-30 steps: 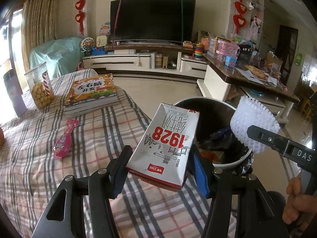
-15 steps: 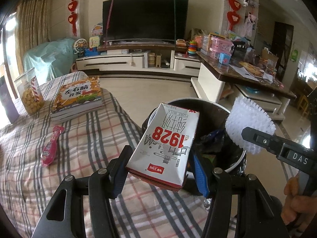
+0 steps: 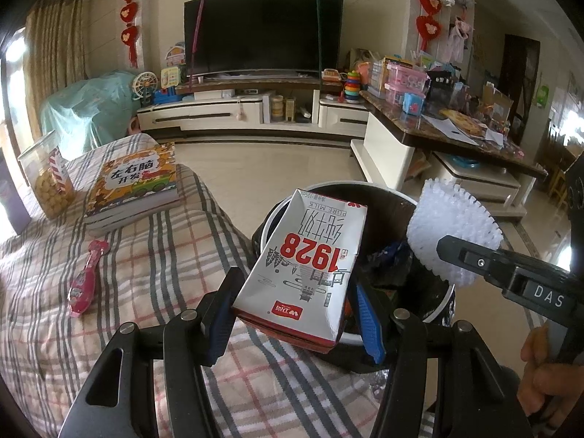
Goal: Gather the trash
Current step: 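Carry the milk carton with the left tool while the right tool carries the mesh sleeve over the bin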
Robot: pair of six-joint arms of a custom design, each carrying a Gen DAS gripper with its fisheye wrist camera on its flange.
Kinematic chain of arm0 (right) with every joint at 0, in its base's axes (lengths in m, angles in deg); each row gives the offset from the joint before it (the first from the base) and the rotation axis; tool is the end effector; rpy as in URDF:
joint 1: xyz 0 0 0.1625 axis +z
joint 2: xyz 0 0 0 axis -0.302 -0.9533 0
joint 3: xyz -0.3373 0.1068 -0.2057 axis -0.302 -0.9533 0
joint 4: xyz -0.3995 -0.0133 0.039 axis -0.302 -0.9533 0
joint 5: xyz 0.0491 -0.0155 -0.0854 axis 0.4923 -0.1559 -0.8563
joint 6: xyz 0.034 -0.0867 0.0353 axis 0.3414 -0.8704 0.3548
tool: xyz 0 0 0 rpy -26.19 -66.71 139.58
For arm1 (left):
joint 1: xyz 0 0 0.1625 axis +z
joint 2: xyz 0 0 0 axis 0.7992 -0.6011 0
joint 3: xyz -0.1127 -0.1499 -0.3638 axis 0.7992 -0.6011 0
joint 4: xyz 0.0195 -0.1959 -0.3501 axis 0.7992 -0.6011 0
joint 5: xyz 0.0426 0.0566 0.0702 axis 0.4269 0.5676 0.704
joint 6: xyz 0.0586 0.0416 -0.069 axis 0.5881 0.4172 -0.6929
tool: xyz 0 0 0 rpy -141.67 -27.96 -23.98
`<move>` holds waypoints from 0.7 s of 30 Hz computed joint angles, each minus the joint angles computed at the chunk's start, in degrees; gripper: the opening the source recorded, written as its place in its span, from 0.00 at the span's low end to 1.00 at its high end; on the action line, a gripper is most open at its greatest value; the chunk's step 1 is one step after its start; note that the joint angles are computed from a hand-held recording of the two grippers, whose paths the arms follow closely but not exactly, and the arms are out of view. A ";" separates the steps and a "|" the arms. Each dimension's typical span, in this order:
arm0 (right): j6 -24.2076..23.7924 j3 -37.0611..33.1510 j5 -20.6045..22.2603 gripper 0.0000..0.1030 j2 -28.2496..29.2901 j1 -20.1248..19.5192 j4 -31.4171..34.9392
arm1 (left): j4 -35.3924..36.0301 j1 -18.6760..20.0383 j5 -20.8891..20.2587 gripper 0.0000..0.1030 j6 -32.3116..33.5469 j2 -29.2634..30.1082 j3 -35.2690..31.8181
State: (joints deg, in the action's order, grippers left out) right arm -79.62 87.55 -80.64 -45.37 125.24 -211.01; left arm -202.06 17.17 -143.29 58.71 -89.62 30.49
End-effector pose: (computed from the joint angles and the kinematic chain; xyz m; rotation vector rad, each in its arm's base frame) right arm 0.3253 -0.7659 0.0640 0.1017 -2.4458 1.1616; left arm -0.1321 -0.8815 0.2784 0.9281 2.3941 -0.7879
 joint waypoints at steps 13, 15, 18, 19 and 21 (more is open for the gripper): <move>0.09 -2.43 -0.27 0.22 0.67 -0.36 3.07 | 2.48 -0.38 0.41 0.55 -0.30 3.11 -4.80; 0.23 -2.86 -0.29 0.22 0.86 -0.49 3.58 | 2.91 -0.45 0.56 0.55 -0.38 3.67 -5.67; 0.48 -3.36 -0.27 0.22 1.07 -0.64 4.53 | 4.42 -0.51 0.66 0.55 -0.69 4.85 -7.83; 0.53 -3.57 -0.32 0.22 1.15 -0.68 4.84 | 4.46 -0.52 0.71 0.55 -0.74 4.87 -7.81; 0.54 -3.70 -0.29 0.22 1.15 -0.81 5.17 | 5.02 -0.57 0.87 0.55 -0.66 5.45 -8.71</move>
State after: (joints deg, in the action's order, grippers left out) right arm -79.08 83.85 -80.93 -44.22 124.43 -205.84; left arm -197.04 16.60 -142.42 58.05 -84.17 21.78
